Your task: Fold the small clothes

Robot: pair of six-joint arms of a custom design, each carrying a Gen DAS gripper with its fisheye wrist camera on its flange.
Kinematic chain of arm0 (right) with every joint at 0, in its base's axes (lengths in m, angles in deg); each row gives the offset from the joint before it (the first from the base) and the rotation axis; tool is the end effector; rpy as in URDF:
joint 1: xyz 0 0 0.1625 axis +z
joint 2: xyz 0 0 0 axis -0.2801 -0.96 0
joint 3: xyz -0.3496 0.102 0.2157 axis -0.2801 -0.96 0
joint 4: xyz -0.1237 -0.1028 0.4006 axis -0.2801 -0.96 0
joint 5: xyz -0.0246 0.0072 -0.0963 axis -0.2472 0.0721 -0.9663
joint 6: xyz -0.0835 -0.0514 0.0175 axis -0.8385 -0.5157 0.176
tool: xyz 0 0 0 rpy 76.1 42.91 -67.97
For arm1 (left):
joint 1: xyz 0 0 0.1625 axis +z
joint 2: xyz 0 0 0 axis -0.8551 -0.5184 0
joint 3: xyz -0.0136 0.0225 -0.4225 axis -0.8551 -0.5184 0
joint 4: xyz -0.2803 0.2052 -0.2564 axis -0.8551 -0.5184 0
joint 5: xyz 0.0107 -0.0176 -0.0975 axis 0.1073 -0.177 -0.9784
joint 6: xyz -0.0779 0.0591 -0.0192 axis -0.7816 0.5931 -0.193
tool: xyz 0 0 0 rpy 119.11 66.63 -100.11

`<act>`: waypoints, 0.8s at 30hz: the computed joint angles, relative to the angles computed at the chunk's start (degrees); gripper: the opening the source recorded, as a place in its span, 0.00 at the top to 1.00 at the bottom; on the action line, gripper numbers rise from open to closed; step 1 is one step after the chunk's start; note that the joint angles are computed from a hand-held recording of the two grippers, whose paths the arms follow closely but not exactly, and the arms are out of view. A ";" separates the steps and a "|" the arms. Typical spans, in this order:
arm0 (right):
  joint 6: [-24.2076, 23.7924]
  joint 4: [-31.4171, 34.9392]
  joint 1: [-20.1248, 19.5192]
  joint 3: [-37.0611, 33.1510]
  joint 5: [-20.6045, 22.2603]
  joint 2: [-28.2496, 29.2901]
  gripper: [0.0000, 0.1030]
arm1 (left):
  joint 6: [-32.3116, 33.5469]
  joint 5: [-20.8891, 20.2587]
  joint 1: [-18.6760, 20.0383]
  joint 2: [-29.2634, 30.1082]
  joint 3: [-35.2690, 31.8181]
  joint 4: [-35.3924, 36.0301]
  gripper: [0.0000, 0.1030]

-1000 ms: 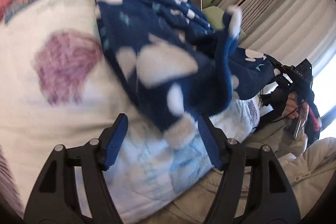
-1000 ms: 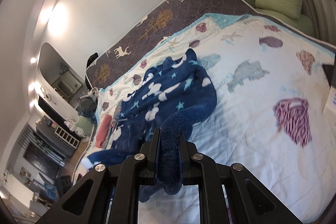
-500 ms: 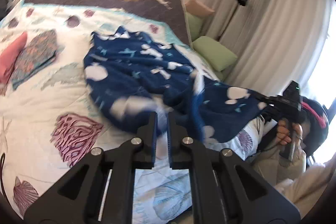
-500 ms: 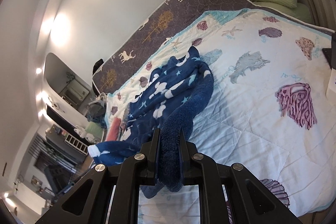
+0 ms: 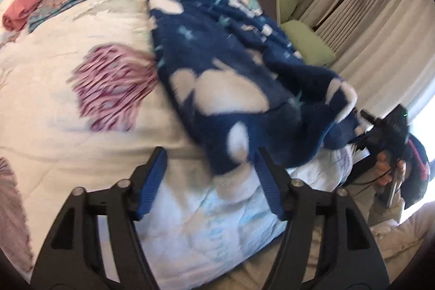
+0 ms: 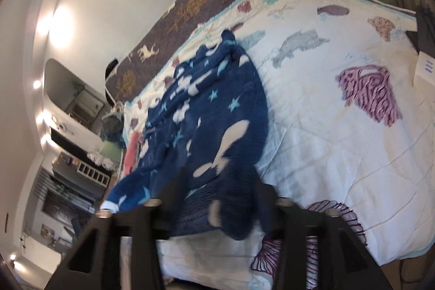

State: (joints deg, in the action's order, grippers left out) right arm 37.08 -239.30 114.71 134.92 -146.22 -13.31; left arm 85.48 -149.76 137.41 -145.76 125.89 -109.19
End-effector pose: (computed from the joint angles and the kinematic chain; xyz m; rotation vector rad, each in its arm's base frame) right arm 0.2178 -0.7135 0.1657 -0.0246 -2.7951 1.1180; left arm 0.0006 -0.7532 0.3523 0.5281 2.8544 -0.6987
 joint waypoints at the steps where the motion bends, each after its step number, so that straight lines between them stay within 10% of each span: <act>1: -0.44 1.41 0.05 -0.67 -0.57 0.43 0.43 | -0.07 -2.08 0.28 0.62 -0.74 0.41 0.34; 4: -1.12 5.82 0.37 -3.71 -3.98 2.75 0.48 | -0.50 -4.91 0.21 2.63 -3.84 4.55 0.90; 5: -0.91 7.69 0.44 -4.77 -4.26 3.41 0.80 | -0.91 -3.95 -0.30 2.94 -4.52 5.75 0.89; 6: -0.32 10.11 0.31 -5.61 -2.74 3.62 0.86 | -0.80 -4.29 -0.70 2.50 -4.28 5.29 0.89; 13: 5.89 -1.78 -4.45 2.48 27.81 -3.41 0.86 | 4.06 -1.89 -4.41 -4.69 -1.32 0.59 0.88; 15: 6.88 -1.82 -4.89 3.20 25.81 -4.69 0.84 | 4.87 0.39 -4.37 -5.18 -1.28 0.66 0.87; 18: 6.76 0.33 -3.35 4.02 11.75 -5.24 0.82 | 3.24 3.68 -3.58 -4.94 -0.34 0.92 0.76; 24: 9.26 2.78 -4.10 6.02 4.47 -4.81 0.73 | 0.29 9.78 -2.48 -3.74 0.97 7.51 0.43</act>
State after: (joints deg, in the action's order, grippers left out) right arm 46.34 -236.53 110.61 140.94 -141.74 -18.12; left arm 85.77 -139.98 134.92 -149.50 126.86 -101.68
